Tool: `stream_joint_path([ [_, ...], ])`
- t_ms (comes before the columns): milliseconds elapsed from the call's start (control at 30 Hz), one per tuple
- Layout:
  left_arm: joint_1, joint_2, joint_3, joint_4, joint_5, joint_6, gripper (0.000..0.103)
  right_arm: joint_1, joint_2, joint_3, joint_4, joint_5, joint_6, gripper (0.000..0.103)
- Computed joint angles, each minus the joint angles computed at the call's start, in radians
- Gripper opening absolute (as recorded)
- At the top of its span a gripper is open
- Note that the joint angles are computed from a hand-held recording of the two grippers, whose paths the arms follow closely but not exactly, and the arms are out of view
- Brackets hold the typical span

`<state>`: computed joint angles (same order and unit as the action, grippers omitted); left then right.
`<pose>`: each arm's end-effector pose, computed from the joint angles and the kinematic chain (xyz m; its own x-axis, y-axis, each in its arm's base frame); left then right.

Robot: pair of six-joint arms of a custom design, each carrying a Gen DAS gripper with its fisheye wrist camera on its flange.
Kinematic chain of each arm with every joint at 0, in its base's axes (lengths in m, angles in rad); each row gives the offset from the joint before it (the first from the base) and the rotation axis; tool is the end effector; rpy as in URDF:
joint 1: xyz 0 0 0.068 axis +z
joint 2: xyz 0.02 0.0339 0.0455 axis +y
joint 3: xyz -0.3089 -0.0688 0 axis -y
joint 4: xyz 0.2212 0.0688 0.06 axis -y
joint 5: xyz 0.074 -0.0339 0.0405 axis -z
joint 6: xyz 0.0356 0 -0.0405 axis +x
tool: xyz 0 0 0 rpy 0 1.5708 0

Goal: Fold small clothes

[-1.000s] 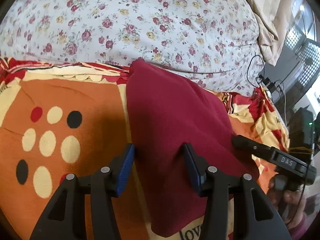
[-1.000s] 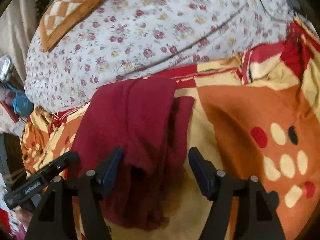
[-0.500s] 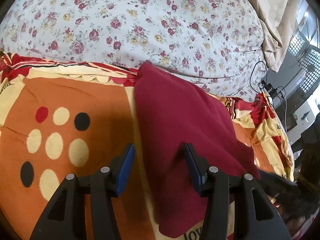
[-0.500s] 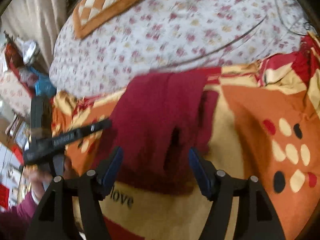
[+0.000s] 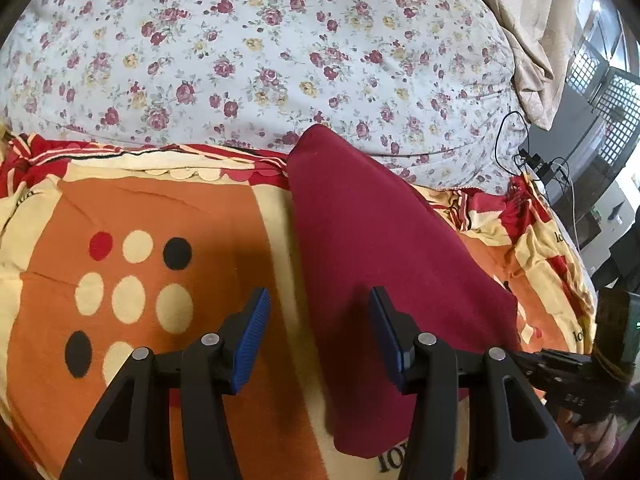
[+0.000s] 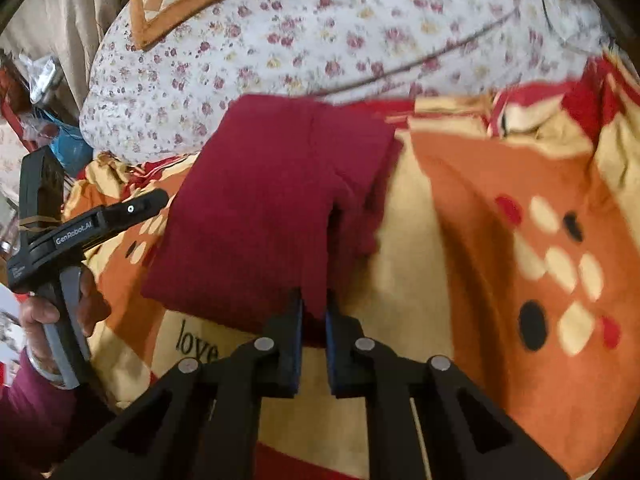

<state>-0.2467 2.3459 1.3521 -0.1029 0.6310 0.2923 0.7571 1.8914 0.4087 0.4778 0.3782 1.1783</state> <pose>0.4351 -0.1312 0.0901 -0.6941 0.4147 -0.5884 0.6875 0.6242 -0.3711 0.1936 0.1649 0.1012 -0.6915 0.5280 -0.4931 0.3778 0.8460 0.3762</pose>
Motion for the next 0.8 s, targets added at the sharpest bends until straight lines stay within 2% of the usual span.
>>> stream_joint_path([
  [100,-0.005,0.010,0.013,-0.009,-0.005,-0.008,0.040,0.007,-0.060,-0.031,0.033,0.016,-0.007,0.020],
  [167,-0.009,0.017,0.022,-0.013,-0.003,-0.019,0.040,-0.010,-0.145,-0.036,-0.032,0.033,0.004,0.044],
  [267,-0.018,0.027,0.027,-0.013,-0.003,-0.030,0.040,-0.052,-0.205,-0.009,-0.126,0.096,-0.009,0.047],
  [333,-0.026,0.034,0.030,-0.009,-0.006,-0.034,0.041,-0.126,-0.180,0.016,-0.112,0.065,-0.052,0.047],
  [433,-0.035,0.041,0.023,0.009,-0.018,-0.034,0.046,-0.231,-0.052,0.041,0.038,-0.024,-0.102,0.047],
  [500,-0.039,0.045,0.021,0.016,-0.026,-0.030,0.049,-0.265,0.054,0.118,0.021,-0.058,-0.134,0.047],
  [533,-0.040,0.048,0.024,0.016,-0.027,-0.030,0.050,-0.267,0.094,0.143,0.012,-0.062,-0.146,0.044],
  [567,-0.039,0.052,0.030,0.008,-0.023,-0.027,0.051,-0.269,0.132,0.159,0.010,-0.066,-0.156,0.032],
  [633,-0.039,0.058,0.038,-0.003,-0.016,-0.025,0.052,-0.256,0.165,0.126,0.084,-0.044,-0.152,0.028],
  [667,-0.040,0.060,0.040,-0.003,-0.016,-0.025,0.054,-0.252,0.162,0.111,0.102,-0.039,-0.152,0.023],
  [800,-0.043,0.060,0.037,0.002,-0.020,-0.031,0.055,-0.257,0.131,0.097,0.098,-0.040,-0.157,0.021],
])
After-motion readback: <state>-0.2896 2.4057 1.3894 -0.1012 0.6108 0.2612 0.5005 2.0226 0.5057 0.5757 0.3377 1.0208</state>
